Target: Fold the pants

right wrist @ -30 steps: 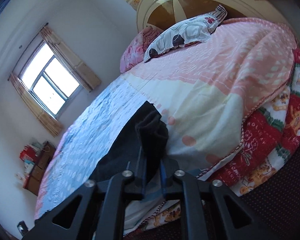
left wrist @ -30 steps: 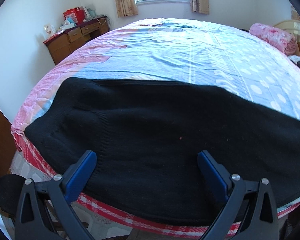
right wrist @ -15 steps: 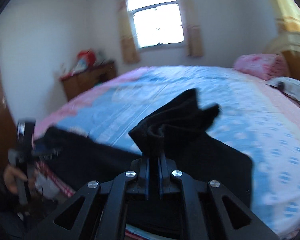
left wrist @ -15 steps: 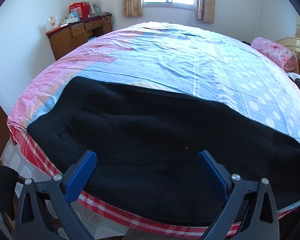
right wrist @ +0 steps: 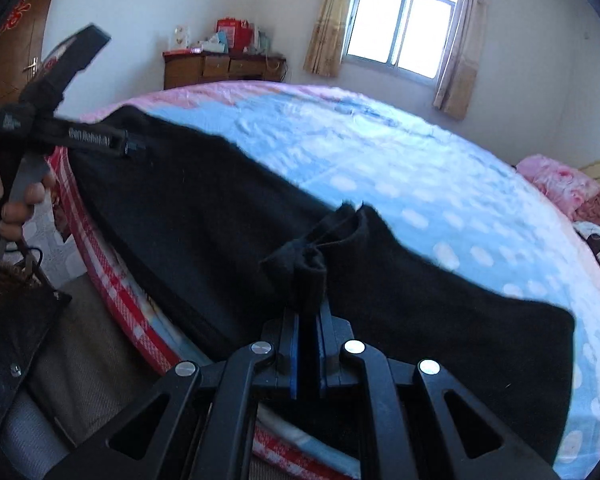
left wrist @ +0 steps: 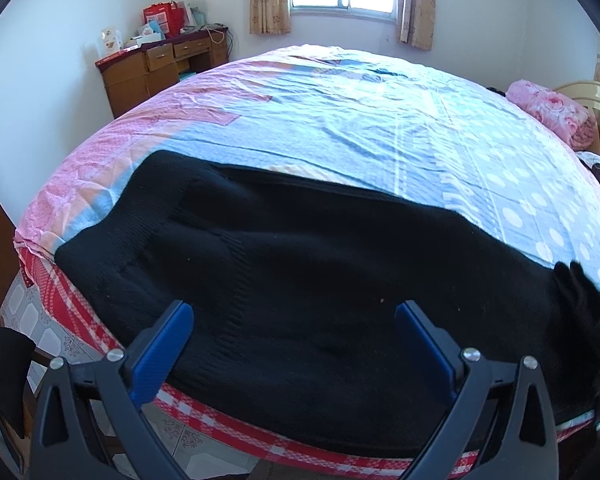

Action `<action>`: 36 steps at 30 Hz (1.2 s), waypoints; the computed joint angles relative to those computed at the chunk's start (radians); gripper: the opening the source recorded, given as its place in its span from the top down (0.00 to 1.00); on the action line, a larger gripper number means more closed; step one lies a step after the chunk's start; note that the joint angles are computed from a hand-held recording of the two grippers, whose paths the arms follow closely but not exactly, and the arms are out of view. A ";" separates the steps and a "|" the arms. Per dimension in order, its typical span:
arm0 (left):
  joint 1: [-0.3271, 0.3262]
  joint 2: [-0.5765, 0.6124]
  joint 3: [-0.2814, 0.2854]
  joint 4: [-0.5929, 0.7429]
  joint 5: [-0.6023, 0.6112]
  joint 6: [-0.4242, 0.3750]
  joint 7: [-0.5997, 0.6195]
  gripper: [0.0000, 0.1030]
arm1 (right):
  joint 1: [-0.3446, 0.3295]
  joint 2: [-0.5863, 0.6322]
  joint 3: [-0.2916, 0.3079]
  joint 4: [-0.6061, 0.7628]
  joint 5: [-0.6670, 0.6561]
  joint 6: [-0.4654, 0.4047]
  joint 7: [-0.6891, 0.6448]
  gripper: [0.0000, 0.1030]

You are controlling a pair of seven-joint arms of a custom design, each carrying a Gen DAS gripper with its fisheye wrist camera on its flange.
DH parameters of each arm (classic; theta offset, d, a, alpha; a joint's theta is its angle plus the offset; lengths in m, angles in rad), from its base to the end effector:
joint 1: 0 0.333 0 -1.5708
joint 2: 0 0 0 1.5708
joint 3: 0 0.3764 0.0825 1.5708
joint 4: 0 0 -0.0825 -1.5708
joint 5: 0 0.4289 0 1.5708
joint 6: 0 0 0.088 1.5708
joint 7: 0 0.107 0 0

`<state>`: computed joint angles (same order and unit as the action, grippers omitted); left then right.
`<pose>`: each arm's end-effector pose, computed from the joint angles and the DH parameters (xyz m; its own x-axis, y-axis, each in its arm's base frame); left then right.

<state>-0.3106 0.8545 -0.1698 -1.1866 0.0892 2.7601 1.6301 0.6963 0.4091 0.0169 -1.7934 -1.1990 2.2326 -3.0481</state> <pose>0.8164 -0.3646 0.3809 -0.4853 -0.8743 0.0083 -0.6537 0.3565 -0.6675 0.5660 0.4506 0.3700 -0.2671 -0.9404 0.2106 -0.6350 0.0074 -0.7725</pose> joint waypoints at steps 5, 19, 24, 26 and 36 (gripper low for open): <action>-0.005 -0.002 0.003 -0.008 0.009 0.008 0.016 0.00 | 0.001 -0.027 -0.011 -0.004 -0.079 -0.015 0.103 0.93; -0.013 0.006 0.020 -0.002 0.023 0.014 0.005 0.00 | 0.007 0.078 -0.039 0.069 -0.001 0.119 -0.054 0.89; -0.005 -0.012 0.007 -0.025 0.025 0.031 0.011 0.00 | -0.010 0.084 -0.047 0.068 -0.012 0.262 -0.060 0.46; 0.030 -0.033 -0.047 -0.056 0.006 0.062 0.069 0.00 | -0.021 0.056 -0.059 0.042 -0.037 0.367 -0.017 0.46; 0.137 -0.057 -0.337 -0.101 -0.152 0.015 0.467 0.00 | -0.028 -0.397 -0.065 -0.425 -0.174 0.046 0.688 0.46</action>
